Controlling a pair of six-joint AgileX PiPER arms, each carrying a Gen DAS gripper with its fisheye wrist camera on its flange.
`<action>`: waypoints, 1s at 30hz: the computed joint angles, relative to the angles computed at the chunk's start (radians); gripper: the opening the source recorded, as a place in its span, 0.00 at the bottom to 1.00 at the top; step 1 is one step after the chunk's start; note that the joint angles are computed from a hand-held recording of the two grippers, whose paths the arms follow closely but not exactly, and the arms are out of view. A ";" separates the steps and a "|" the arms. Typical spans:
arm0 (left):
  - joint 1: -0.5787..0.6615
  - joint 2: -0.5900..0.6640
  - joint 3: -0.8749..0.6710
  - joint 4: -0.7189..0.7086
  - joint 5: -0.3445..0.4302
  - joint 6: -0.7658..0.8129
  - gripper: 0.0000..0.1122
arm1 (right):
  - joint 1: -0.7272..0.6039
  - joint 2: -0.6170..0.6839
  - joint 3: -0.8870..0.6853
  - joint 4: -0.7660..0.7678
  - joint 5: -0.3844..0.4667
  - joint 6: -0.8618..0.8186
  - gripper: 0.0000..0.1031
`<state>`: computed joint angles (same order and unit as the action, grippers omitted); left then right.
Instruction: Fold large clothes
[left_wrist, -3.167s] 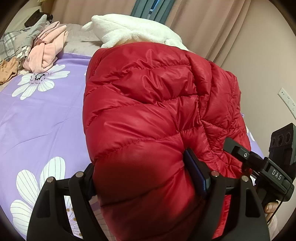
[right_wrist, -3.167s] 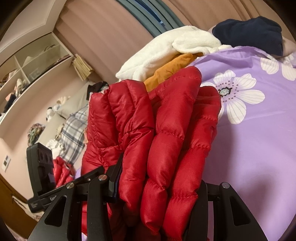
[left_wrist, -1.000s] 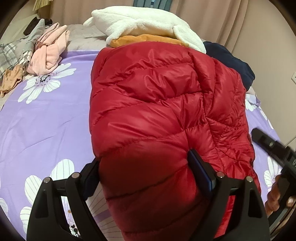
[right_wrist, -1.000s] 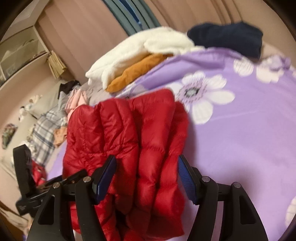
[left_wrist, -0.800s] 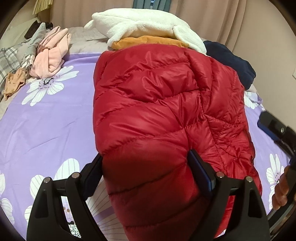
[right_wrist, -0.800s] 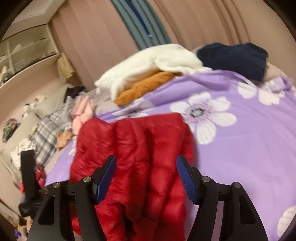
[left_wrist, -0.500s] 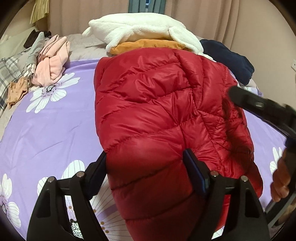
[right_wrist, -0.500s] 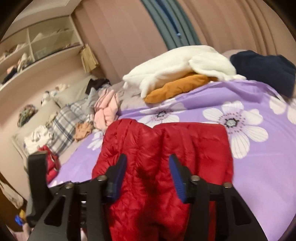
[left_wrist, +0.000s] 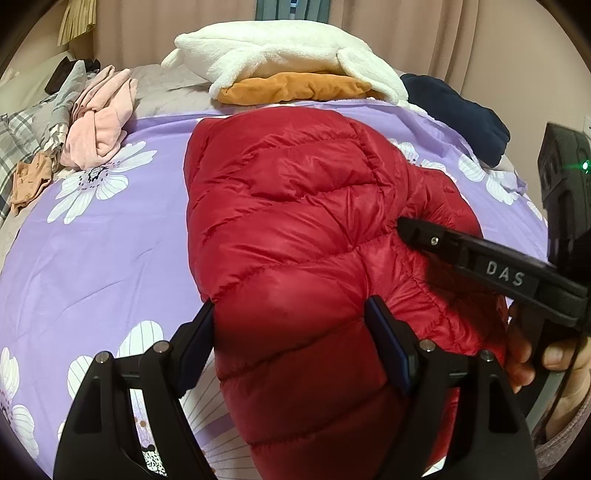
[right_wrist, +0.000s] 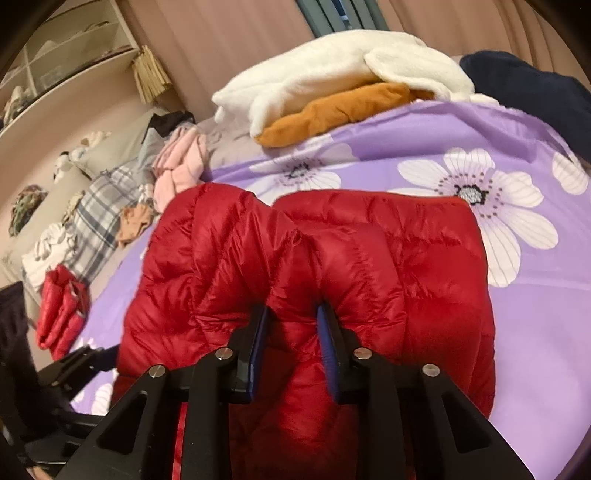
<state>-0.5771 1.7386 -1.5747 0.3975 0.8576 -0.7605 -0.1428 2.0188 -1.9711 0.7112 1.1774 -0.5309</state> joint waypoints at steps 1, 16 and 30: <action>0.001 -0.003 -0.001 -0.003 -0.002 -0.003 0.70 | 0.000 0.001 0.002 0.002 0.000 0.003 0.24; 0.010 0.054 -0.128 0.077 0.021 0.000 0.53 | -0.066 -0.133 0.124 0.074 0.001 -0.079 0.24; 0.032 0.086 -0.125 0.015 0.008 0.055 0.53 | -0.021 -0.220 0.284 -0.074 -0.077 -0.151 0.24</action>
